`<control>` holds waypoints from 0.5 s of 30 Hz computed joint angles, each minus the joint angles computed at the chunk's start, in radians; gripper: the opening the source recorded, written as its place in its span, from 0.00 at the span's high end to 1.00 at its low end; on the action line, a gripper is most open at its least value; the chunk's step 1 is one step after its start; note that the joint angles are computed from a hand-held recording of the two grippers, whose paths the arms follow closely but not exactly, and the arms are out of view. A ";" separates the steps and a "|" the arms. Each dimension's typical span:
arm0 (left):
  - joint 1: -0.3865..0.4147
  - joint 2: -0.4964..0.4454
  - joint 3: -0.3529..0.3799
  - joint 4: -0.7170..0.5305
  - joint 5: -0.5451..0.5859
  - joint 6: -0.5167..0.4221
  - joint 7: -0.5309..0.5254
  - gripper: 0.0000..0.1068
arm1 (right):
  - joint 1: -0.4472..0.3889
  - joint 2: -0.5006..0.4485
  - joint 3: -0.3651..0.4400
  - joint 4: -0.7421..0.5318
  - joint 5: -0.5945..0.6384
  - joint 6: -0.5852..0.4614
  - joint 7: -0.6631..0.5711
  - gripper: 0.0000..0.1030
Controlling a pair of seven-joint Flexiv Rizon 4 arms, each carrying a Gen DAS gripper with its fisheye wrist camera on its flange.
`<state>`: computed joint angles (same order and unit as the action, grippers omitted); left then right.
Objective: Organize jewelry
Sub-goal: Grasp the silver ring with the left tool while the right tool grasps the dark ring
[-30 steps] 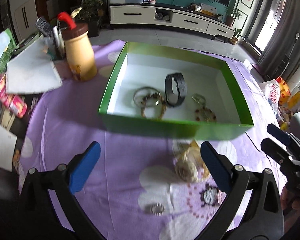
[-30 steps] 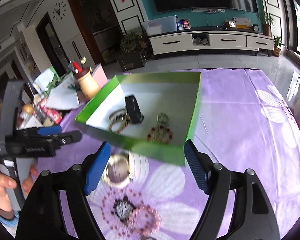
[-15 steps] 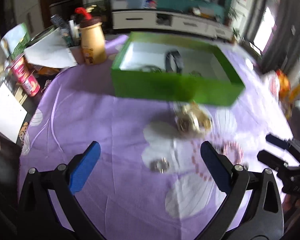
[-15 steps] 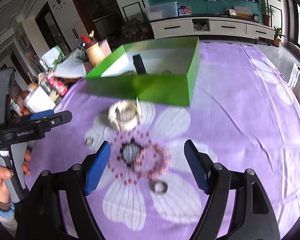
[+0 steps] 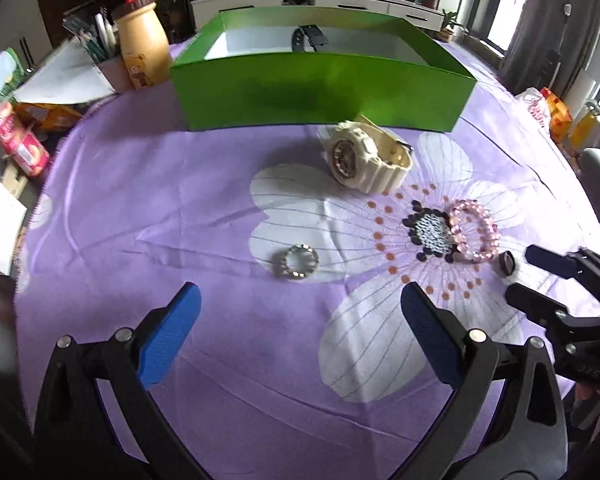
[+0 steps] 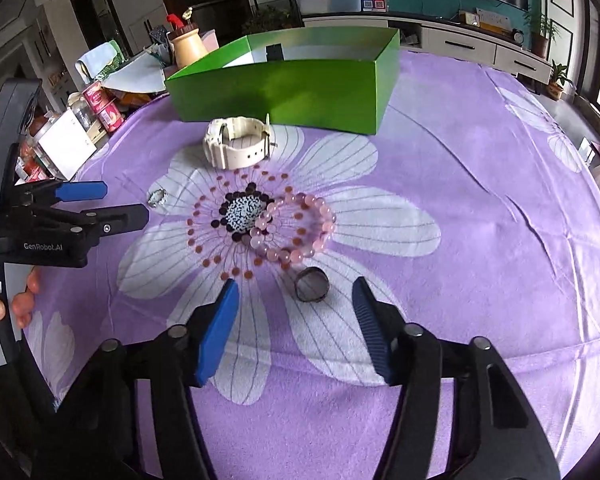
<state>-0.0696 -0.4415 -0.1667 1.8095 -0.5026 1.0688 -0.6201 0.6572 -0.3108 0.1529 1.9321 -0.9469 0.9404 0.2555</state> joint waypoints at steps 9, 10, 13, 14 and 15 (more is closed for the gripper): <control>-0.003 -0.041 -0.011 -0.036 -0.013 -0.013 0.029 0.38 | 0.006 -0.011 -0.006 -0.013 -0.007 -0.038 0.006 0.61; -0.007 -0.051 -0.005 -0.044 -0.002 -0.015 0.017 0.40 | 0.006 -0.011 -0.007 -0.013 -0.008 -0.039 0.012 0.62; -0.008 -0.062 -0.011 -0.046 0.011 0.015 0.022 0.45 | 0.010 -0.015 -0.007 -0.020 -0.012 -0.059 0.012 0.65; -0.006 -0.065 -0.016 -0.047 0.011 0.020 0.027 0.46 | 0.011 -0.016 -0.006 -0.022 -0.011 -0.065 0.009 0.66; -0.006 -0.071 -0.019 -0.052 0.015 0.028 0.030 0.47 | 0.013 -0.019 -0.004 -0.028 -0.006 -0.080 -0.002 0.67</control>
<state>-0.0757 -0.5121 -0.1857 1.7579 -0.4879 1.0967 -0.5901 0.6700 -0.3297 0.1489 1.9038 -0.9532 0.8604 0.2537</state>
